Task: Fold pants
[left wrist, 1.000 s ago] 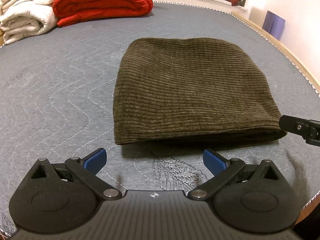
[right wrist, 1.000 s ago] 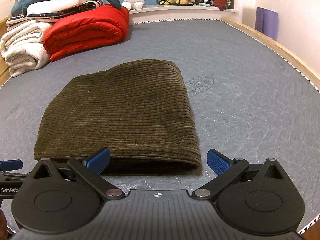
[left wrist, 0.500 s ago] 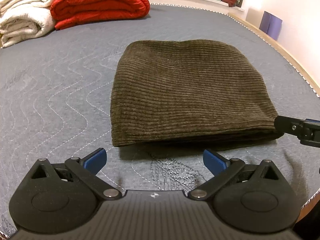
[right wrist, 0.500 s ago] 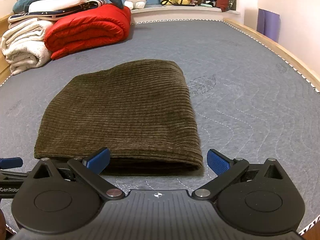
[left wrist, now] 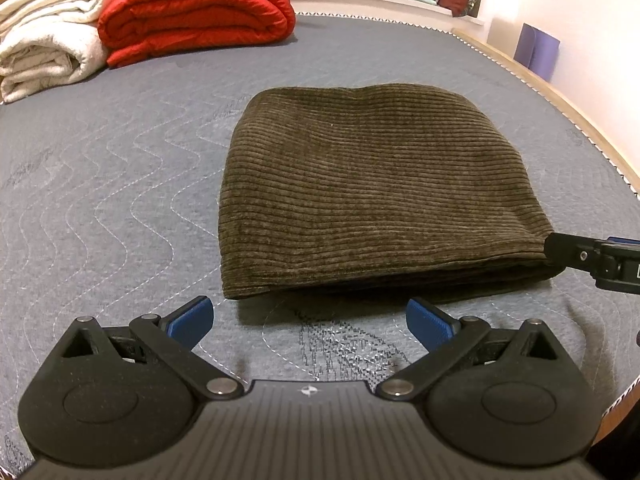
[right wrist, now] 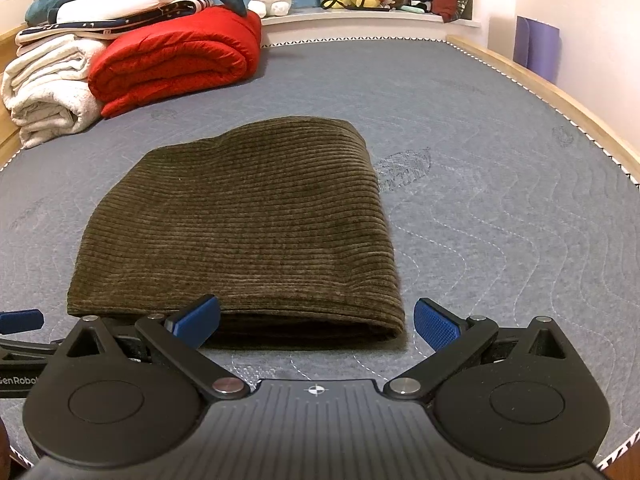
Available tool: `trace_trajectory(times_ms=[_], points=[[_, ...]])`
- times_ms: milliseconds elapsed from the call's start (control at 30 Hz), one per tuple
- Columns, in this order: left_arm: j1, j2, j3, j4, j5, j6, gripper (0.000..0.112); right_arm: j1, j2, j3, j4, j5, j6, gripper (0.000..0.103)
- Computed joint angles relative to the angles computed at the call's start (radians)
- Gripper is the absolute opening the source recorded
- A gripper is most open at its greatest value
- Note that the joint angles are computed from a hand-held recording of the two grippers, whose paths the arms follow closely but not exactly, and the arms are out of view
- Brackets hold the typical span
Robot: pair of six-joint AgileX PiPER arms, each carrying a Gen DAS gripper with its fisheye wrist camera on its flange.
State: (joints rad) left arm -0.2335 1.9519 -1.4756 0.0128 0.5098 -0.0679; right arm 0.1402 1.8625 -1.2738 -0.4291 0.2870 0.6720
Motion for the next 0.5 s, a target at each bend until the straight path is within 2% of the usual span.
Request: trace_trajectory(times_ms=[500], points=[[-0.006,-0.006,0.016,0.016,-0.023,0.002,0.103,-0.003,0.001,-0.001,0.033,-0.001,-0.037,0.102]])
